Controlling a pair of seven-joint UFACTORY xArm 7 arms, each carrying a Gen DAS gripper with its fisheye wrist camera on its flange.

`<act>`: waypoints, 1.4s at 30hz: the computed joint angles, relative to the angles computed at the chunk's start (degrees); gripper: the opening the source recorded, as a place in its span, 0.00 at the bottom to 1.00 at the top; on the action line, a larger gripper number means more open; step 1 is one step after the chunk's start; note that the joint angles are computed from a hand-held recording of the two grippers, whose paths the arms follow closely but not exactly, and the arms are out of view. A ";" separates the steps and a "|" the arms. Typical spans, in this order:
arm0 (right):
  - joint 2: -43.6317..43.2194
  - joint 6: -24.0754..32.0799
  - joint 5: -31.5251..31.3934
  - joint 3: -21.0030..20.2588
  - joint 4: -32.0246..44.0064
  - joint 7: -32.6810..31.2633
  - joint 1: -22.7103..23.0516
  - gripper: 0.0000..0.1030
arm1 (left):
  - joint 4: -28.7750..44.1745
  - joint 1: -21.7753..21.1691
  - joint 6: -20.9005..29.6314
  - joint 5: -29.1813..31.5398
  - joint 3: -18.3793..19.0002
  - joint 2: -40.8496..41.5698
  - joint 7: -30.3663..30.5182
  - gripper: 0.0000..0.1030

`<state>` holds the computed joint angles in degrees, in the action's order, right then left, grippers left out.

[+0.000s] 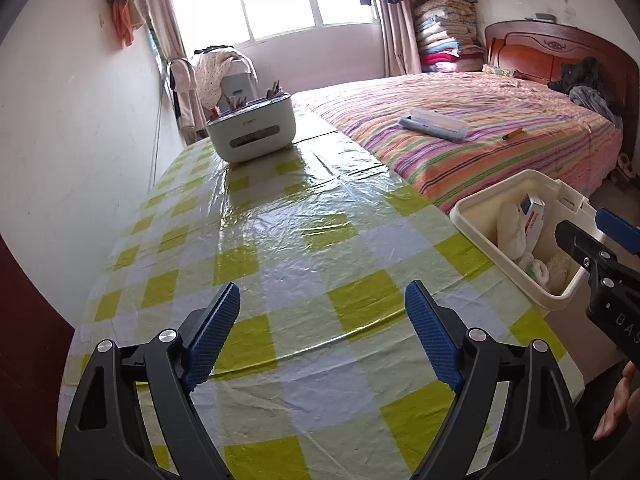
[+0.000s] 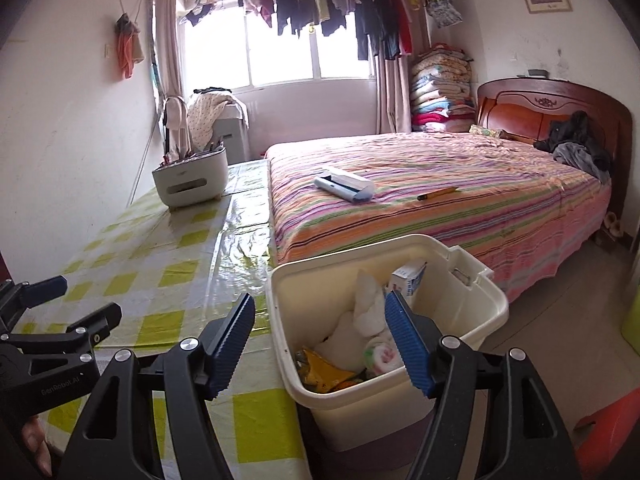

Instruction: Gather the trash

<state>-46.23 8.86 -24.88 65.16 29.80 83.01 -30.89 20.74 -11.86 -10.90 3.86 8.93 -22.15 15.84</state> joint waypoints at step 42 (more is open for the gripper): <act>3.62 -1.51 2.67 5.07 3.97 -2.61 -5.88 0.64 | 1.93 -5.06 4.64 -5.44 4.83 1.31 4.66 0.83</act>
<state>-42.61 7.35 -22.21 70.23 33.78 80.40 -36.78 22.68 -16.92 -6.27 -1.58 13.75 -20.84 20.50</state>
